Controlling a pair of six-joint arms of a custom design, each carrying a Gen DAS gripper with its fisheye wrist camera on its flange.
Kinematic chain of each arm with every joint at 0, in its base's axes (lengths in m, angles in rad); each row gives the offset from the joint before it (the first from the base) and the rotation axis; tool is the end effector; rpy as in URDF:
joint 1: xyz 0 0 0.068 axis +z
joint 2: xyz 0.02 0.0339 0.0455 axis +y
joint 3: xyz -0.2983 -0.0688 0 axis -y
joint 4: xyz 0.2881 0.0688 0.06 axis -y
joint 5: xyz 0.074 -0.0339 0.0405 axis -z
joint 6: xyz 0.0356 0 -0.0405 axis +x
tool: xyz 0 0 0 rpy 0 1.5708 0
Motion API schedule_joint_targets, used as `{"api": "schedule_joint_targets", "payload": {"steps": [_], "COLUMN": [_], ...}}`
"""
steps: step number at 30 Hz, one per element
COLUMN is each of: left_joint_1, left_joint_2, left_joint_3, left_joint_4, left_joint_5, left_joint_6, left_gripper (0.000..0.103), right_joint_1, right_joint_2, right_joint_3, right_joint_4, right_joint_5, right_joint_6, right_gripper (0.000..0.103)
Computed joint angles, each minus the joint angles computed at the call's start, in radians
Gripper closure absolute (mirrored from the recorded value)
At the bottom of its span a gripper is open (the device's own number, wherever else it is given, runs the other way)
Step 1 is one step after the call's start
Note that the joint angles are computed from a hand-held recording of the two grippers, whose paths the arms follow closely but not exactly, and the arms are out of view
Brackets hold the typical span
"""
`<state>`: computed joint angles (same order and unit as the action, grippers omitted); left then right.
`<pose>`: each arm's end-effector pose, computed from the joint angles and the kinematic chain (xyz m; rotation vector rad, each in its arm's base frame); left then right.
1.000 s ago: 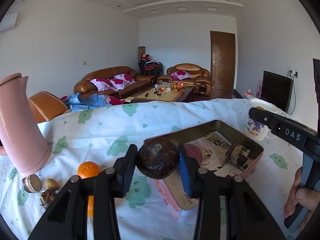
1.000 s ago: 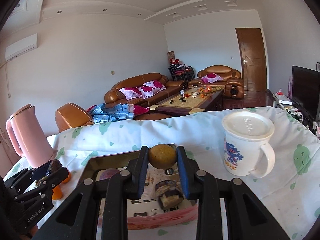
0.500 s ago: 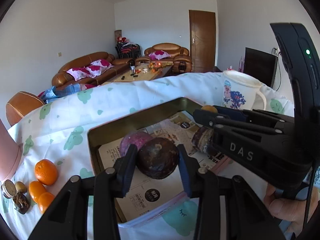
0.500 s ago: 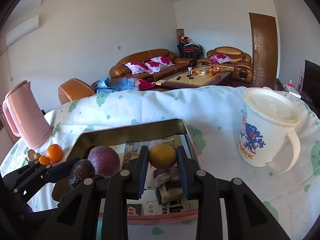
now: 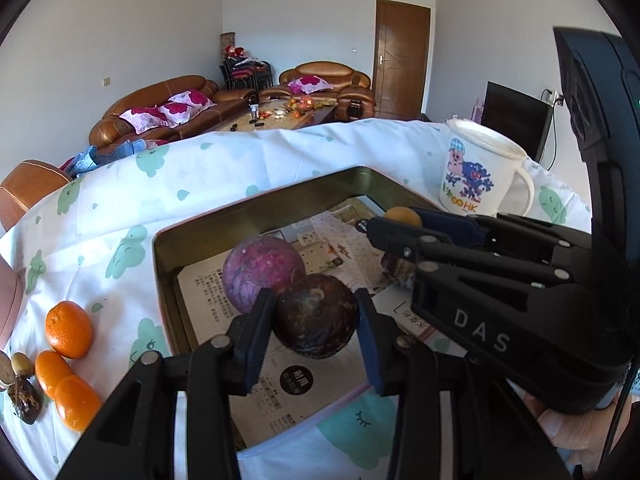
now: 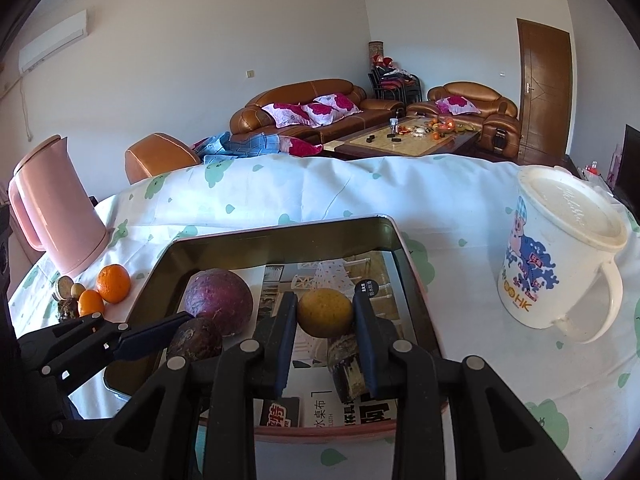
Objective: Organize fruits
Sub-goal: 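Carry the yellow-brown fruit and mangosteen into the tin box and open both tools, then withdraw both open tools from the tin back toward the oranges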
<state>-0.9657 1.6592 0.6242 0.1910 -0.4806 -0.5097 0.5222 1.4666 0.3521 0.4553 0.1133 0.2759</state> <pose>0.1928 -0.2498 0.1146 0.3099 2.2801 -0.1706 0.2241 0.1243 0.1110 -0.2136 2.2328 0.3099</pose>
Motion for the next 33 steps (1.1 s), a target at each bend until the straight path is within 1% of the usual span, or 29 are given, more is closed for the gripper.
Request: {"api": "schedule_joint_targets", "payload": {"steps": [2,4,5,6,7,8,10,12,14,15,17,18,20,22,23,25,26,27,28,30,33], "left_joint_1": [0.006,0.011,0.013,0.014,0.015,0.014,0.014,0.011,-0.004,-0.015,-0.038,-0.049,-0.060,-0.059,-0.056,-0.050,-0.046,-0.043,-0.039,-0.033,-0.035], "left_joint_2": [0.001,-0.005,-0.007,-0.007,-0.007,-0.007,-0.006,-0.021,-0.051,-0.071,-0.099,-0.108,-0.115,-0.132,-0.134,-0.141,-0.145,-0.152,-0.159,-0.166,-0.184], "left_joint_3": [0.000,-0.004,-0.006,-0.007,-0.007,-0.007,-0.003,-0.016,-0.050,-0.075,-0.113,-0.126,-0.132,-0.140,-0.141,-0.144,-0.148,-0.156,-0.163,-0.172,-0.189], "left_joint_4": [0.001,-0.004,-0.001,0.001,0.001,-0.002,-0.018,-0.019,0.015,0.049,0.108,0.127,0.135,0.117,0.108,0.081,0.076,0.076,0.075,0.073,0.060], "left_joint_5": [0.004,0.007,0.011,0.012,0.012,0.009,-0.019,-0.050,-0.098,-0.121,-0.181,-0.218,-0.281,-0.325,-0.346,-0.380,-0.390,-0.397,-0.403,-0.417,-0.454], "left_joint_6": [0.000,-0.008,-0.009,-0.009,-0.008,-0.008,-0.025,-0.046,-0.059,-0.057,-0.051,-0.049,-0.047,-0.067,-0.083,-0.120,-0.134,-0.145,-0.157,-0.173,-0.188], "left_gripper": [0.059,0.058,0.058,0.057,0.057,0.055,0.044,0.021,0.013,0.007,0.000,0.000,0.000,0.000,0.000,0.000,0.000,0.000,0.000,0.000,0.000], "right_joint_1": [-0.011,-0.012,-0.014,-0.013,-0.011,-0.009,-0.010,-0.004,0.006,0.010,0.014,0.020,0.041,0.077,0.108,0.168,0.188,0.208,0.222,0.225,0.220], "right_joint_2": [0.003,0.007,0.005,0.002,-0.002,-0.008,-0.022,-0.034,-0.052,-0.066,-0.094,-0.104,-0.131,-0.162,-0.176,-0.190,-0.181,-0.169,-0.163,-0.164,-0.156], "right_joint_3": [-0.003,-0.004,-0.007,-0.009,-0.011,-0.016,-0.031,-0.043,-0.057,-0.068,-0.094,-0.106,-0.131,-0.158,-0.172,-0.198,-0.210,-0.223,-0.233,-0.241,-0.230], "right_joint_4": [0.012,0.021,0.025,0.026,0.027,0.030,0.051,0.071,0.088,0.104,0.149,0.173,0.211,0.247,0.274,0.342,0.395,0.449,0.487,0.512,0.484], "right_joint_5": [-0.027,-0.037,-0.043,-0.041,-0.037,-0.031,-0.036,-0.025,0.003,0.016,0.028,0.046,0.119,0.242,0.330,0.486,0.544,0.592,0.622,0.615,0.591], "right_joint_6": [0.006,0.016,0.020,0.025,0.032,0.040,0.048,0.054,0.056,0.056,0.057,0.061,0.069,0.068,0.057,0.022,0.001,-0.016,-0.030,-0.043,-0.032], "right_gripper": [0.072,0.066,0.054,0.038,0.031,0.026,0.026,0.026,0.026,0.026,0.026,0.026,0.026,0.026,0.026,0.016,0.009,0.008,0.008,0.008,0.008]}}
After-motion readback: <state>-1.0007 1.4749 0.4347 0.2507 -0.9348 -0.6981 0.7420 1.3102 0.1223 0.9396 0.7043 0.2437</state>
